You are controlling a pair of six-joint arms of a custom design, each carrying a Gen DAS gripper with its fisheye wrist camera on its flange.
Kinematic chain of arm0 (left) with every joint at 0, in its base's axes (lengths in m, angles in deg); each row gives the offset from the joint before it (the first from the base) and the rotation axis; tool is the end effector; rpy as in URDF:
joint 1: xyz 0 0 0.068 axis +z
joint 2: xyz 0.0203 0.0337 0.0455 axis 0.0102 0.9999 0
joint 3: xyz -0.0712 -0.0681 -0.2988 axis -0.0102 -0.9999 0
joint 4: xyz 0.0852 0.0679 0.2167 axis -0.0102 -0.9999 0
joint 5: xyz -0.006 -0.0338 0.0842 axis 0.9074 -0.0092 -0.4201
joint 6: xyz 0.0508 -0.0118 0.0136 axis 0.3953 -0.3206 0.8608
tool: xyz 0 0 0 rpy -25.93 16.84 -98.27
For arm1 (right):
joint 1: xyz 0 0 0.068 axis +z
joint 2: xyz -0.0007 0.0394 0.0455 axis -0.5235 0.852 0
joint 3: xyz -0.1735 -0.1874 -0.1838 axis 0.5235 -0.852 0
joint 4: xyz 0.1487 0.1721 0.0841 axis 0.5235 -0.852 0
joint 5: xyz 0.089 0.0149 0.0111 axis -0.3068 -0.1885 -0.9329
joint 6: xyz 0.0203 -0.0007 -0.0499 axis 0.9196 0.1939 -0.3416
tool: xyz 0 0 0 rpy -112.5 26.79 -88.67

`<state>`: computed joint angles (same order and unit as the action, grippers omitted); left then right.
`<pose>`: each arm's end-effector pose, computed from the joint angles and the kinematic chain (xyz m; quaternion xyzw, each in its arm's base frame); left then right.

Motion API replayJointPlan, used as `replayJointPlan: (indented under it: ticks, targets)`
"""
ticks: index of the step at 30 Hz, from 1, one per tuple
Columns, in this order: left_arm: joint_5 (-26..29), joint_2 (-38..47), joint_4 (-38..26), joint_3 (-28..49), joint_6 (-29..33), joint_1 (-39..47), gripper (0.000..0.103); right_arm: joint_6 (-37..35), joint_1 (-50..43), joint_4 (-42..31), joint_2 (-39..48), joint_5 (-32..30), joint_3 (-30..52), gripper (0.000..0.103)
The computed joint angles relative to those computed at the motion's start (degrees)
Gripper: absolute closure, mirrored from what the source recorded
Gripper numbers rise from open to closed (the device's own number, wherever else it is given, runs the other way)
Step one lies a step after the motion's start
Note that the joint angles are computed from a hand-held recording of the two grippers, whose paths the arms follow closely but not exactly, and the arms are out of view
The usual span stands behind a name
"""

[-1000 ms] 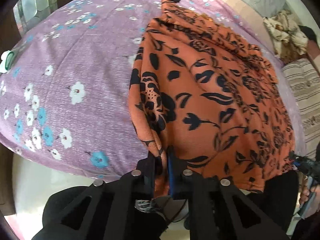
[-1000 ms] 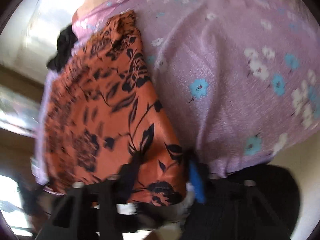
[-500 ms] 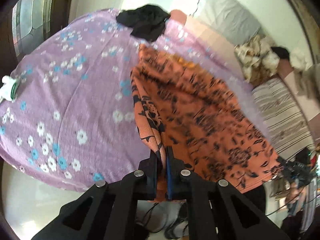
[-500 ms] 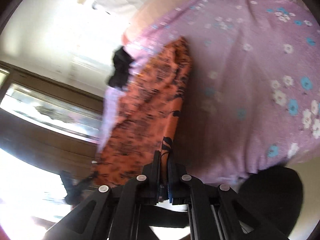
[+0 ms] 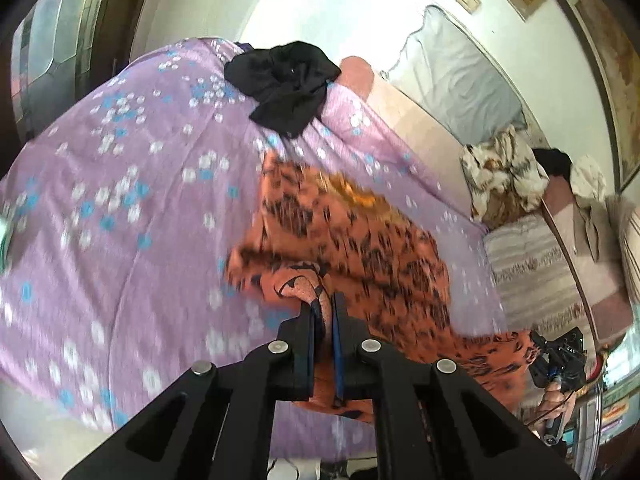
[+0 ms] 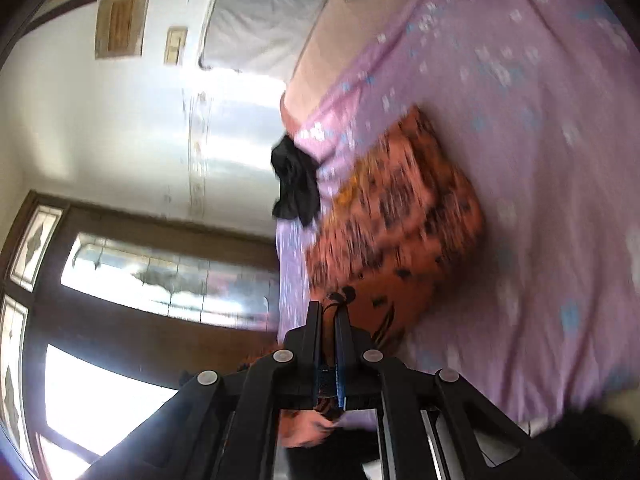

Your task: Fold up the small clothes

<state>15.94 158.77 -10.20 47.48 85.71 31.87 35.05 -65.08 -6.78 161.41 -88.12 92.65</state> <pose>0.1865 0.0898 0.1741 -0.1953 0.8974 -0.2097 0.3356 0.3031 -0.1607 0.1087 0.1340 0.8090 0.5319 0.2112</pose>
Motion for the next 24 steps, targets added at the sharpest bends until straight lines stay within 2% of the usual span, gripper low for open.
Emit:
replayJointPlan:
  ticks: [2, 3, 5, 8, 10, 11, 14, 16, 17, 18, 19, 21, 22, 23, 24]
  targets:
    - [-1.84, 7.35, 1.47, 7.38, -2.45, -2.31, 0.096, 17.77, 3.72, 15.09, 0.85, 0.26, 2.09, 0.097]
    - [-2.89, 10.74, 1.71, 11.18, -3.53, -3.49, 0.096, 29.66, 6.33, 25.6, 2.79, 1.9, 4.36, 0.097]
    - [-5.05, 18.84, 1.0, 20.92, -5.79, -6.15, 0.096, 38.99, 8.71, 31.75, 6.76, 4.46, 10.14, 0.097]
    - [-10.52, 32.49, -1.48, 36.76, -9.08, -10.16, 0.096, 56.02, 13.7, 39.66, 18.99, 10.89, 25.97, 0.097]
    - [-14.48, 42.49, -3.21, 47.49, -11.52, -12.15, 0.095, 62.72, 16.19, 41.52, 27.33, 13.85, 36.47, 0.096]
    - [-15.69, 46.7, -4.48, 52.05, -12.35, -12.81, 0.095, 63.08, 17.41, 37.36, 31.23, 16.86, 43.48, 0.093]
    - [-20.21, 59.74, -11.48, 66.2, -16.2, -14.64, 0.091, 62.34, 19.61, 28.93, 39.75, 24.03, 56.66, 0.093]
    - [-20.81, 62.12, -8.86, 66.44, -18.06, -14.72, 0.091, 66.28, 19.45, 33.54, 42.57, 24.7, 57.01, 0.091]
    - [-20.01, 61.81, -5.88, 64.42, -18.82, -14.39, 0.089, 69.29, 18.81, 40.2, 41.81, 24.56, 52.86, 0.088]
    - [-18.55, 60.88, -2.53, 61.65, -19.54, -13.85, 0.088, 71.13, 18.26, 45.49, 40.93, 24.64, 49.23, 0.076]
    - [-16.73, 58.62, 2.81, 56.69, -20.25, -12.94, 0.088, 73.21, 17.75, 51.35, 39.89, 25.33, 45.41, 0.053]
    - [-16.58, 53.79, 12.16, 47.48, -21.37, -11.55, 0.084, 75.78, 16.28, 64.33, 35.43, 27.84, 34.52, 0.02]
    - [-19.16, 49.74, 18.72, 40.64, -22.25, -10.89, 0.071, 76.03, 15.59, 70.95, 32.56, 29.25, 28.58, 0.02]
    - [-22.11, 46.58, 23.27, 35.54, -22.93, -10.62, 0.054, 73.63, 15.35, 72.24, 29.82, 29.77, 25.27, 0.02]
    - [-25.66, 43.28, 27.8, 30.25, -23.65, -10.56, 0.047, 68.52, 15.56, 69.32, 26.51, 29.02, 23.42, 0.02]
